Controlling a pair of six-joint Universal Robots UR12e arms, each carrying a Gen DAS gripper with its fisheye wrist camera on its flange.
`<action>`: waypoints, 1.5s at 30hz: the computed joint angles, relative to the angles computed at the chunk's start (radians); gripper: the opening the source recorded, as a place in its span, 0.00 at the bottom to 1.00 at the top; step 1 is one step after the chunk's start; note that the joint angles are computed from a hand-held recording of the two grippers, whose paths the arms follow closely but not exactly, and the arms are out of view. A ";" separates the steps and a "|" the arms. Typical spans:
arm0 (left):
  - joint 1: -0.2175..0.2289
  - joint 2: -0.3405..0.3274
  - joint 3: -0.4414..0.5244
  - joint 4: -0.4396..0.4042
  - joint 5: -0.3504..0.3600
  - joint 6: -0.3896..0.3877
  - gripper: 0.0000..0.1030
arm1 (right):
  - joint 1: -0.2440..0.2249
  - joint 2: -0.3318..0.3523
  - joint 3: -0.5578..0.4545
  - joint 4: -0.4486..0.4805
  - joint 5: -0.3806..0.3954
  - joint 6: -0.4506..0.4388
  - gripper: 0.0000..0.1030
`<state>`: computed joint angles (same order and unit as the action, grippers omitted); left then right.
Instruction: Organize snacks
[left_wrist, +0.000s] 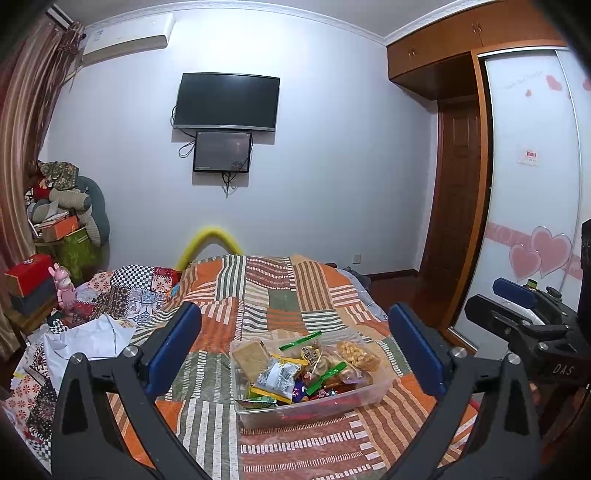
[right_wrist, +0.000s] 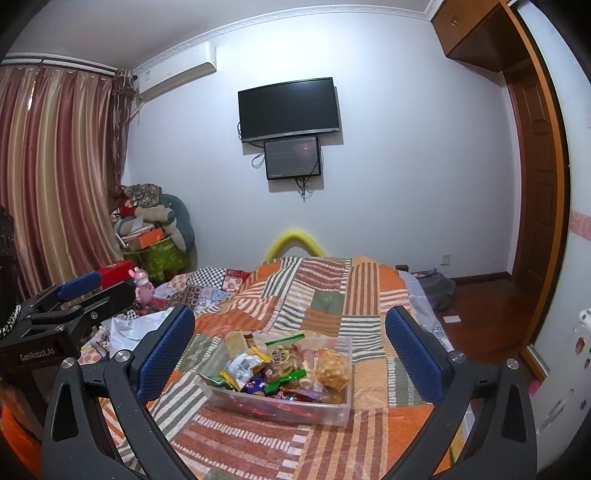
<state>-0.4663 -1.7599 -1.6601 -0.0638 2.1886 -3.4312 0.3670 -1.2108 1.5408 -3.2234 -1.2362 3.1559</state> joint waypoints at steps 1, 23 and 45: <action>0.000 -0.001 0.001 0.000 0.002 0.000 1.00 | 0.000 0.000 0.000 0.000 -0.001 0.000 1.00; -0.001 -0.001 -0.006 0.007 -0.012 0.003 1.00 | 0.002 -0.004 0.002 0.000 -0.030 -0.014 1.00; 0.006 0.007 -0.013 -0.020 -0.061 -0.002 1.00 | 0.003 -0.001 -0.005 0.018 -0.032 -0.028 1.00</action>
